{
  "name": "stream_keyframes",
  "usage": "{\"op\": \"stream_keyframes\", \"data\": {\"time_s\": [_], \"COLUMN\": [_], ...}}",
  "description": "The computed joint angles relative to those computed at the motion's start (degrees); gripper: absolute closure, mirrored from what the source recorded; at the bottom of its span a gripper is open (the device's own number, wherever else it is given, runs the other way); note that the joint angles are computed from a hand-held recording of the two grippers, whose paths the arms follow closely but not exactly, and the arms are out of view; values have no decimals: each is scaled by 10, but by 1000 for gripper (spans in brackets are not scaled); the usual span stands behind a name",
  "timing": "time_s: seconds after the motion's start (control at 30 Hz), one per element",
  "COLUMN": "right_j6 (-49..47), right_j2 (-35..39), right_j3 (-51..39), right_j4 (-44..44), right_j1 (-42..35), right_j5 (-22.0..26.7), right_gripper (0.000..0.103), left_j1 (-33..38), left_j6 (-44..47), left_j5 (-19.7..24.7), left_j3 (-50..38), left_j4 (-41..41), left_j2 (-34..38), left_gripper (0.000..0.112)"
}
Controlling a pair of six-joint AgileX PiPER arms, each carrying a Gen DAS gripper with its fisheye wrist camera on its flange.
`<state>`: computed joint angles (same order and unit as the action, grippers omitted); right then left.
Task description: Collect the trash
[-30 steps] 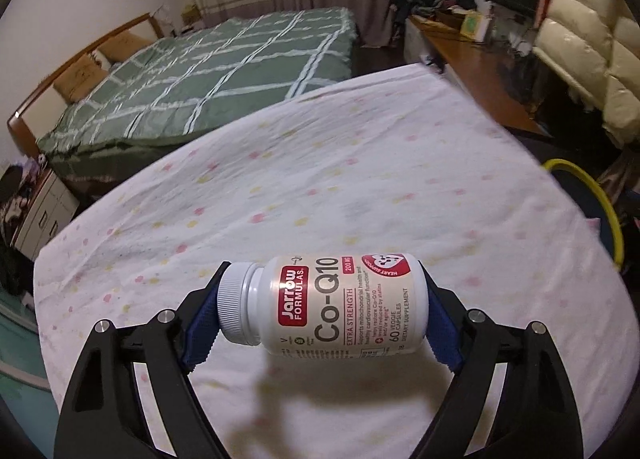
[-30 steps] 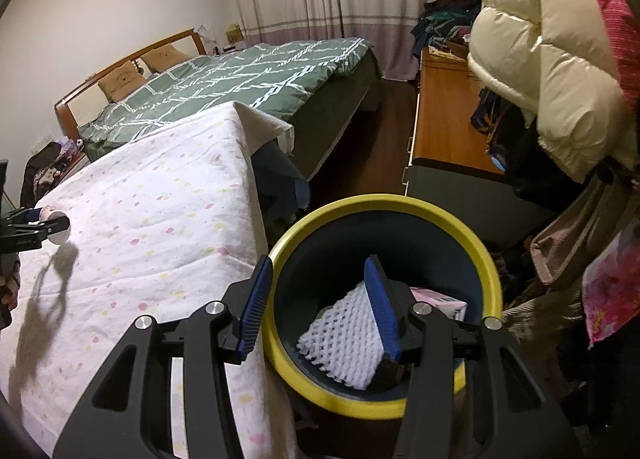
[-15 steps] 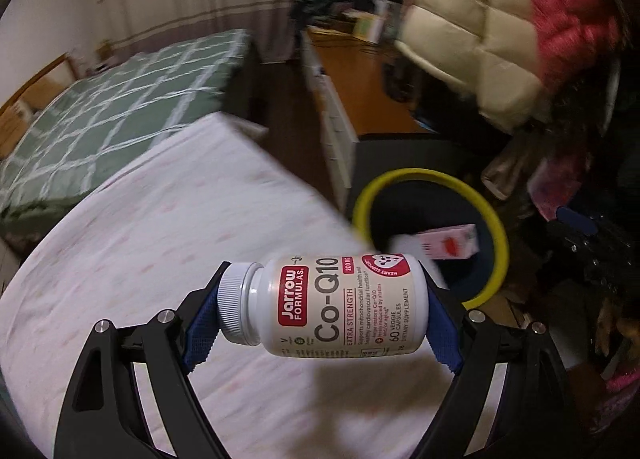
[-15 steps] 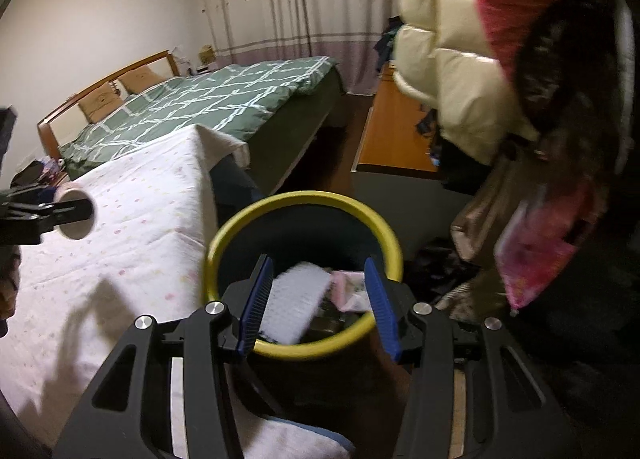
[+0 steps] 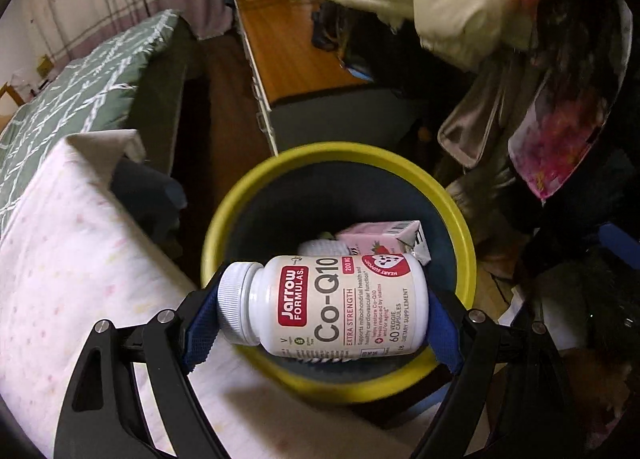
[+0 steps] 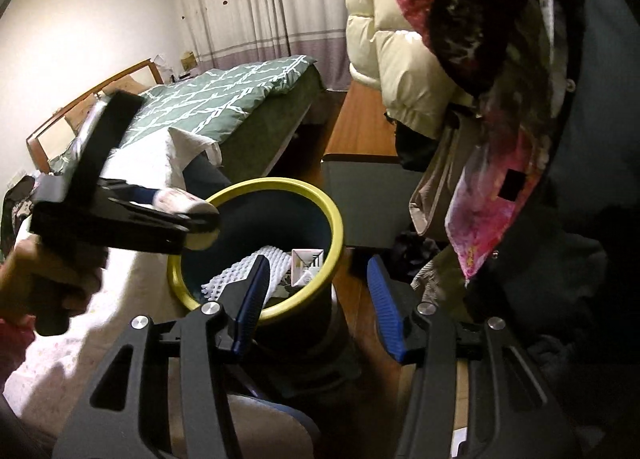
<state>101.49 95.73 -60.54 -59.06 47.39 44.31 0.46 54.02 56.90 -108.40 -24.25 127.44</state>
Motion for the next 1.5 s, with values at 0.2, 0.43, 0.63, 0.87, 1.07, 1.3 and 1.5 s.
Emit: {"op": "stream_keyframes", "data": {"time_s": [0.2, 0.43, 0.63, 0.87, 1.07, 1.3, 1.5], "right_j6": [12, -6, -19, -91, -149, -183, -171], "right_j2": [-12, -3, 6, 59, 110, 141, 128], "right_j3": [17, 2, -28, -119, -212, -288, -304], "right_j4": [1, 12, 8, 20, 28, 25, -1], "right_j1": [5, 15, 38, 65, 99, 155, 212], "right_j5": [6, 6, 15, 3, 3, 42, 89], "right_gripper": [52, 50, 45, 40, 37, 34, 28], "left_j1": [-28, -5, 81, 296, 491, 661, 749], "left_j6": [-38, -13, 98, 202, 283, 301, 347], "left_j5": [-28, -42, -57, -8, -9, 64, 129], "left_j3": [1, 47, 168, 254, 321, 324, 336], "left_j4": [34, 2, -118, -253, -337, -364, -378], "left_j2": [24, -20, -161, -289, -348, -349, -349], "left_gripper": [27, 17, 14, 14, 14, 14, 14]}}
